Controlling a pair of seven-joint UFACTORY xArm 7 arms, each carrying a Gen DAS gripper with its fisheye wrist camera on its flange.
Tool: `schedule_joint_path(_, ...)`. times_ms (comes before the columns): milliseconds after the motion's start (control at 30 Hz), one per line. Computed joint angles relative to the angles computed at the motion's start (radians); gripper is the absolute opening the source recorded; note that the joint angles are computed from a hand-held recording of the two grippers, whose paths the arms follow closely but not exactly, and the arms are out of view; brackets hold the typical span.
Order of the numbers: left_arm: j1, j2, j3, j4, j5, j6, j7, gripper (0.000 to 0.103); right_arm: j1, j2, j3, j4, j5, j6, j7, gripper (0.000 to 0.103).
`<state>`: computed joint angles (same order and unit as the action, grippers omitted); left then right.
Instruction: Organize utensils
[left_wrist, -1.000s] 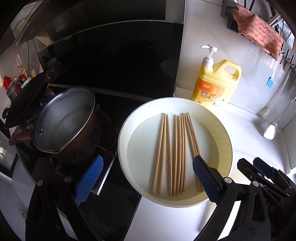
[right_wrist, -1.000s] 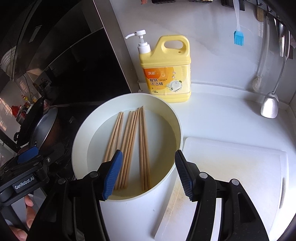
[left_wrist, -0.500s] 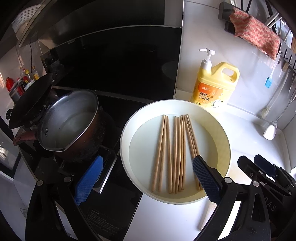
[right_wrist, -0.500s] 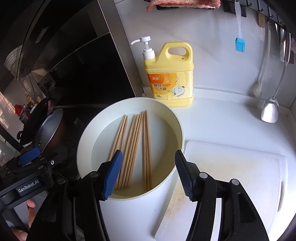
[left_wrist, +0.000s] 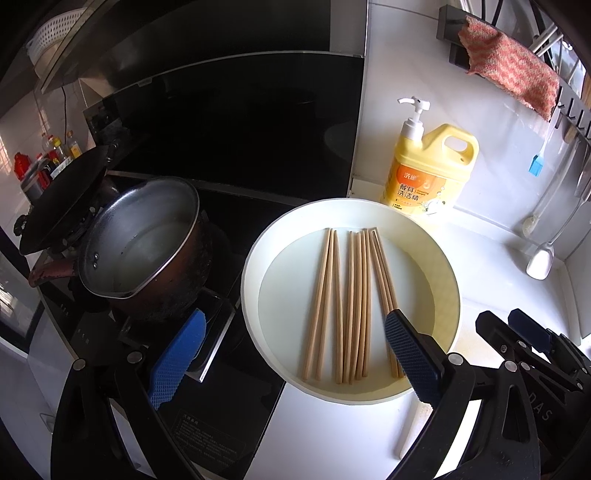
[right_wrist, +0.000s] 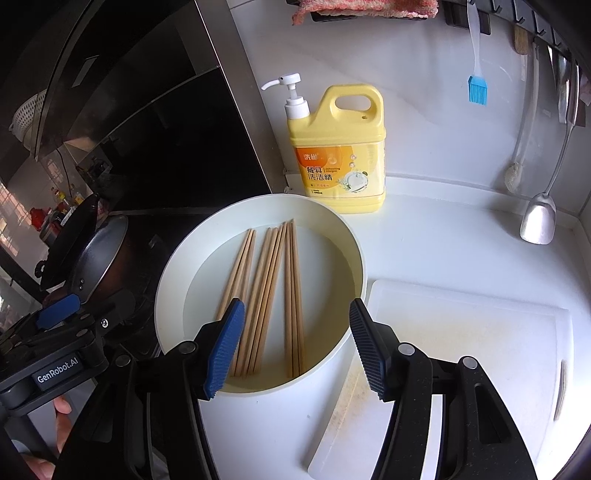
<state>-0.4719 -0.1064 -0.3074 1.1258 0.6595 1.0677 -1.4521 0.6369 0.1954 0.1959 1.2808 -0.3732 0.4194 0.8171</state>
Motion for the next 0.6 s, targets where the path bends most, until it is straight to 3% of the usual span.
schedule_joint_path(600, -0.016, 0.009, -0.003, 0.021, 0.018, 0.061, -0.005, 0.096, -0.002, 0.001, 0.0, 0.0, 0.008, 0.001, -0.016, 0.057)
